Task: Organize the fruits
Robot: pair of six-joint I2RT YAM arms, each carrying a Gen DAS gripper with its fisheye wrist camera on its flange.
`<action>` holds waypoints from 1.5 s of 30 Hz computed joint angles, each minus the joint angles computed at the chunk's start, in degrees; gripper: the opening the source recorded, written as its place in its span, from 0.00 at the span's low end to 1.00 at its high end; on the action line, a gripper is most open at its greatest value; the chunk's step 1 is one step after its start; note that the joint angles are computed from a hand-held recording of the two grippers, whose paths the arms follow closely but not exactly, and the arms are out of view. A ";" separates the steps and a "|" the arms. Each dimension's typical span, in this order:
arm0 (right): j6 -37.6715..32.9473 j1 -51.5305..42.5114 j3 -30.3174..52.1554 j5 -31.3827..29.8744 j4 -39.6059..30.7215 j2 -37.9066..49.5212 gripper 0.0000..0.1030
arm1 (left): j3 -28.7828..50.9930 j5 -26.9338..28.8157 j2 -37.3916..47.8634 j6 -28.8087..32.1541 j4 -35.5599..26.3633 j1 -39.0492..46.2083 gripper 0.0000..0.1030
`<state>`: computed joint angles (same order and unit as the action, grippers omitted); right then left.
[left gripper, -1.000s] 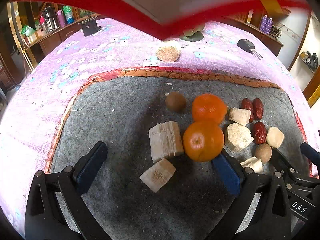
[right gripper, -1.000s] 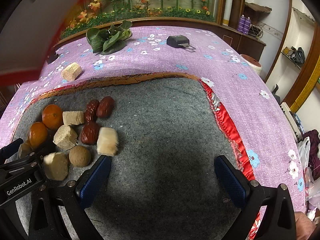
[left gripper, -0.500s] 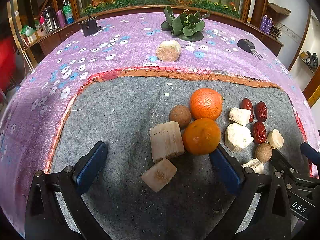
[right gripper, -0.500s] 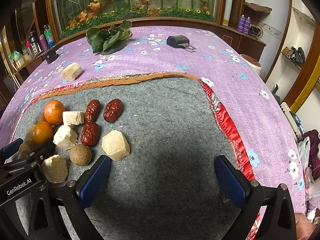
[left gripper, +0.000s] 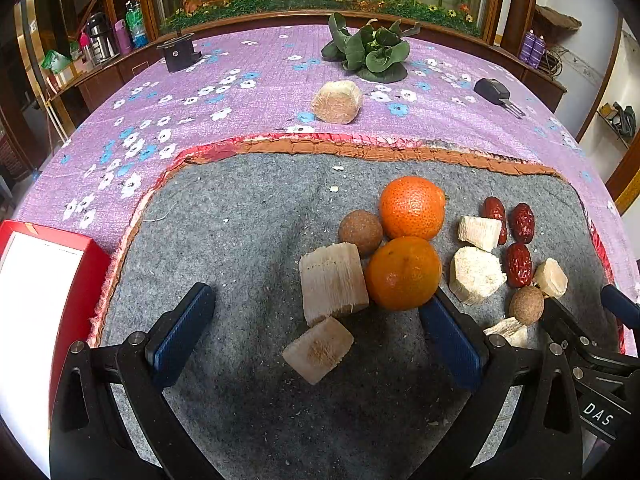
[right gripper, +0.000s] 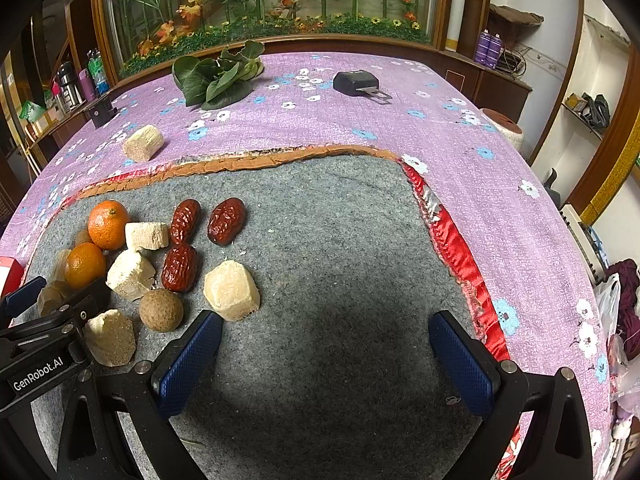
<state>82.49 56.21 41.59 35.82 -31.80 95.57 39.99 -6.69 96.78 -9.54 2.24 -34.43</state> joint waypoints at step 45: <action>-2.58 24.95 4.82 3.22 0.38 1.45 0.48 | -21.88 7.94 -42.82 21.57 -12.96 13.20 0.76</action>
<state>79.91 81.16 46.41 39.04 -31.42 97.02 18.11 1.24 53.96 12.03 -10.72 -21.23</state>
